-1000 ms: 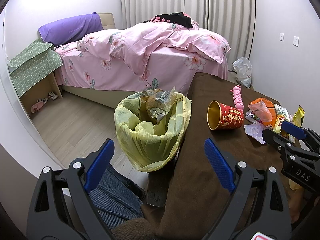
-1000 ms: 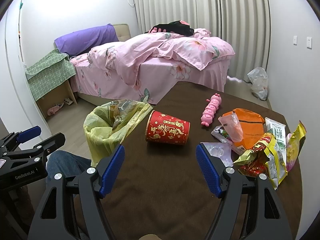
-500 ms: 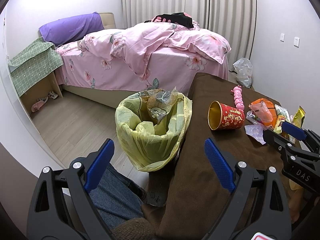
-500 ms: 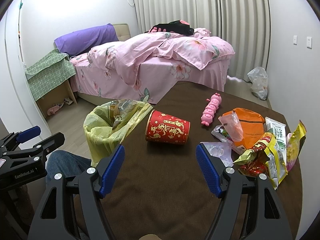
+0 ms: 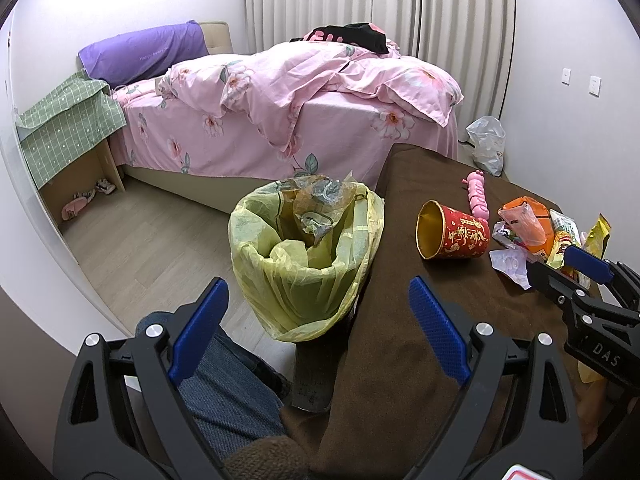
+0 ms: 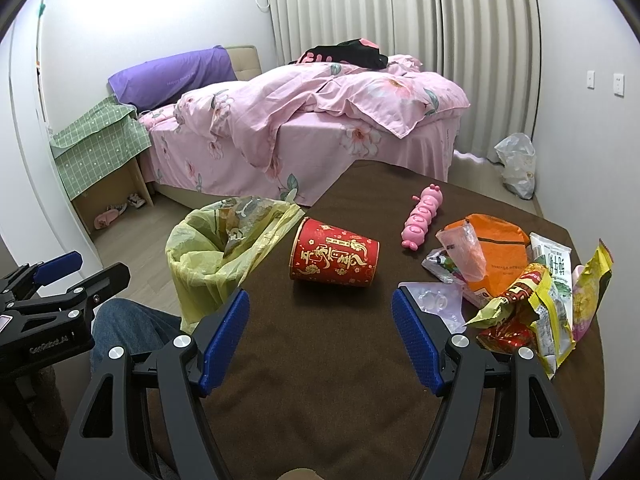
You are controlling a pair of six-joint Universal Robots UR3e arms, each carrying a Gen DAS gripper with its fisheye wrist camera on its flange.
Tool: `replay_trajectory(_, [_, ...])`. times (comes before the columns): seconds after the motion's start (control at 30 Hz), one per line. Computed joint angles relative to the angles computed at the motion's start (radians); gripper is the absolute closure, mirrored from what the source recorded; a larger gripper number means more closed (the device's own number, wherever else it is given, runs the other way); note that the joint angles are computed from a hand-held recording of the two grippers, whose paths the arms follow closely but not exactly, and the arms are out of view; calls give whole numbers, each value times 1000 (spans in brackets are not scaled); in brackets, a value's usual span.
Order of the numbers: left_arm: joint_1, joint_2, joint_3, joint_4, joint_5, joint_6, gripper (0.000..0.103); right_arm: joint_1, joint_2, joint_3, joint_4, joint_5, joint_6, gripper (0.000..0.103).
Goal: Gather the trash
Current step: 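Grasp the yellow snack wrapper with the right tool while the left tool grasps the red cup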
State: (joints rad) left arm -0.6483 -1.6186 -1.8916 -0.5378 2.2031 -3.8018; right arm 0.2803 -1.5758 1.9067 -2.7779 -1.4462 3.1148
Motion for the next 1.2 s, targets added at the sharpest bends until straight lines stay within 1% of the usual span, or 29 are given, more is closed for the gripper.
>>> replay_trajectory(0.17, [16, -31, 1, 55, -27, 38, 16, -25, -13, 24, -16, -15, -11, 33])
replay_trajectory(0.23, [31, -63, 14, 113, -59, 79, 16, -47, -28, 39, -26, -33, -17, 33])
replay_trajectory(0.37, [95, -147, 61, 275, -206, 187, 16, -157, -83, 101, -38, -48, -52, 33])
replay_trajectory(0.43, [125, -197, 107, 317, -285, 228, 16, -228, -110, 136, -37, -29, -72, 33])
replay_trajectory(0.47, [152, -240, 154, 324, -357, 257, 14, -277, -125, 157, -33, -12, -90, 33])
replay_trajectory(0.53, [184, -310, 240, 309, -455, 302, 11, -347, -144, 188, -28, 11, -126, 33])
replay_trajectory(0.57, [191, -351, 296, 278, -484, 323, 11, -386, -151, 205, -26, 23, -149, 33])
replay_trajectory(0.6, [191, -409, 386, 206, -498, 344, 11, -423, -157, 221, -24, 43, -172, 33])
replay_trajectory(0.67, [191, -500, 522, 106, -528, 367, 11, -494, -167, 255, -23, 88, -223, 33])
replay_trajectory(0.73, [194, -550, 586, 69, -539, 372, 12, -545, -163, 273, -18, 123, -269, 33])
replay_trajectory(0.77, [200, -573, 615, 51, -553, 376, 14, -570, -156, 276, -7, 149, -297, 33])
replay_trajectory(0.83, [222, -584, 619, 50, -602, 358, 18, -598, -129, 256, 35, 202, -355, 33])
replay_trajectory(0.9, [249, -579, 589, 82, -658, 338, 21, -600, -75, 218, 43, 212, -391, 33])
replay_trajectory(0.97, [261, -564, 560, 94, -679, 339, 25, -592, -22, 181, 16, 208, -409, 33])
replay_trajectory(1.07, [265, -571, 577, 72, -694, 359, 28, -583, 68, 121, -40, 191, -448, 33])
replay_trajectory(1.13, [262, -573, 582, 70, -694, 367, 32, -583, 120, 64, 2, 180, -472, 33])
replay_trajectory(1.2, [263, -570, 573, 82, -700, 370, 33, -598, 128, 49, 49, 185, -479, 33])
